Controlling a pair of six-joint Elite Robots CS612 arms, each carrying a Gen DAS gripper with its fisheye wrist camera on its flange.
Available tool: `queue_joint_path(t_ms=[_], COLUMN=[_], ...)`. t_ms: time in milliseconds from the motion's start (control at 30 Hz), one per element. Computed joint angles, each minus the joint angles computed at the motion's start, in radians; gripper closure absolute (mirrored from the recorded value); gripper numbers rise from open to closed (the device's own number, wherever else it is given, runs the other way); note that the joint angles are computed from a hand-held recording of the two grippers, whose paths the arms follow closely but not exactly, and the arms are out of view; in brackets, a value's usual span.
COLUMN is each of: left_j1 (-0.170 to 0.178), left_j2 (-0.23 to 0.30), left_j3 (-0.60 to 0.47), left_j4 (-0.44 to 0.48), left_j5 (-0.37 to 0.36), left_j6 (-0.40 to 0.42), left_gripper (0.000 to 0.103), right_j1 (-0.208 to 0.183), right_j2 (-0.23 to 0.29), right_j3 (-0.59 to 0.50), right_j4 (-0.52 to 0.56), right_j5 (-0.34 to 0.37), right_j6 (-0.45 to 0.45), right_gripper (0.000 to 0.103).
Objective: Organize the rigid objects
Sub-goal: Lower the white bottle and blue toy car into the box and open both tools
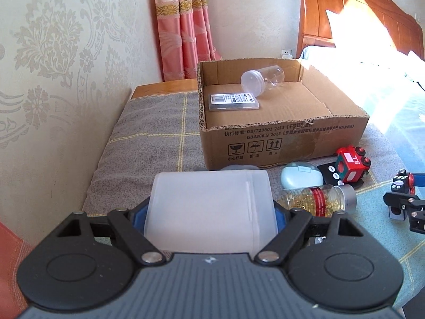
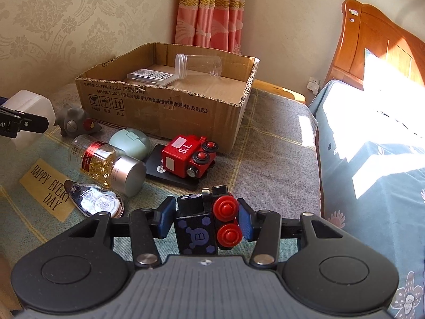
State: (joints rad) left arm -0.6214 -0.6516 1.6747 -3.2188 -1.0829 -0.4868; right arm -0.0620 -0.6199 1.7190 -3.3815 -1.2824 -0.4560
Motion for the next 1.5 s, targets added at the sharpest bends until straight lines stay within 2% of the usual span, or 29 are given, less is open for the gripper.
queue_joint_path(t_ms=[333,567,600,667,700,800,1000,1167,1267,1433,1467,1500], left_j1=[0.014,0.036,0.037,0.037,0.038,0.037,0.017,-0.004,-0.009,-0.004,-0.003,-0.002], left_j2=[0.018,0.081,0.096,0.12,0.124,0.121,0.081,0.056,0.049,0.041,0.04,0.039], left_j3=[-0.095,-0.231,-0.252,-0.286,-0.291,-0.278,-0.17,-0.099,-0.073,-0.05,-0.047,-0.044], left_j4=[-0.052,-0.052,-0.065,-0.062,-0.055,-0.044,-0.086,-0.108,-0.139,-0.14,-0.135,-0.133], left_j5=[-0.003,-0.01,0.006,0.043,0.038,0.03,0.021,0.056,0.067,0.059,0.062,0.066], left_j6=[0.1,0.158,0.16,0.16,0.163,0.151,0.104,0.088,0.096,0.056,0.047,0.039], left_gripper=[0.02,0.02,0.019,0.01,0.005,0.005,0.004,0.004,0.004,0.003,0.003,0.003], right_j1=[-0.006,0.002,0.003,0.008,0.01,0.016,0.029,0.047,0.059,0.081,0.086,0.091], right_j2=[-0.03,-0.03,-0.028,-0.022,-0.02,-0.014,0.004,0.028,0.051,0.105,0.116,0.129], right_j3=[-0.016,-0.072,-0.079,-0.1,-0.108,-0.135,-0.202,-0.281,-0.347,-0.476,-0.501,-0.529], right_j4=[-0.019,-0.033,-0.032,-0.026,-0.023,0.006,0.078,0.163,0.241,0.354,0.374,0.39], right_j5=[0.064,0.087,0.089,0.093,0.094,0.1,0.104,0.078,0.056,0.005,-0.008,-0.024], right_j6=[-0.044,-0.052,-0.052,-0.055,-0.056,-0.055,-0.043,-0.035,-0.018,0.018,0.018,0.032], right_gripper=[0.049,0.049,0.049,0.049,0.049,0.049,0.049,0.049,0.049,0.049,0.047,0.037])
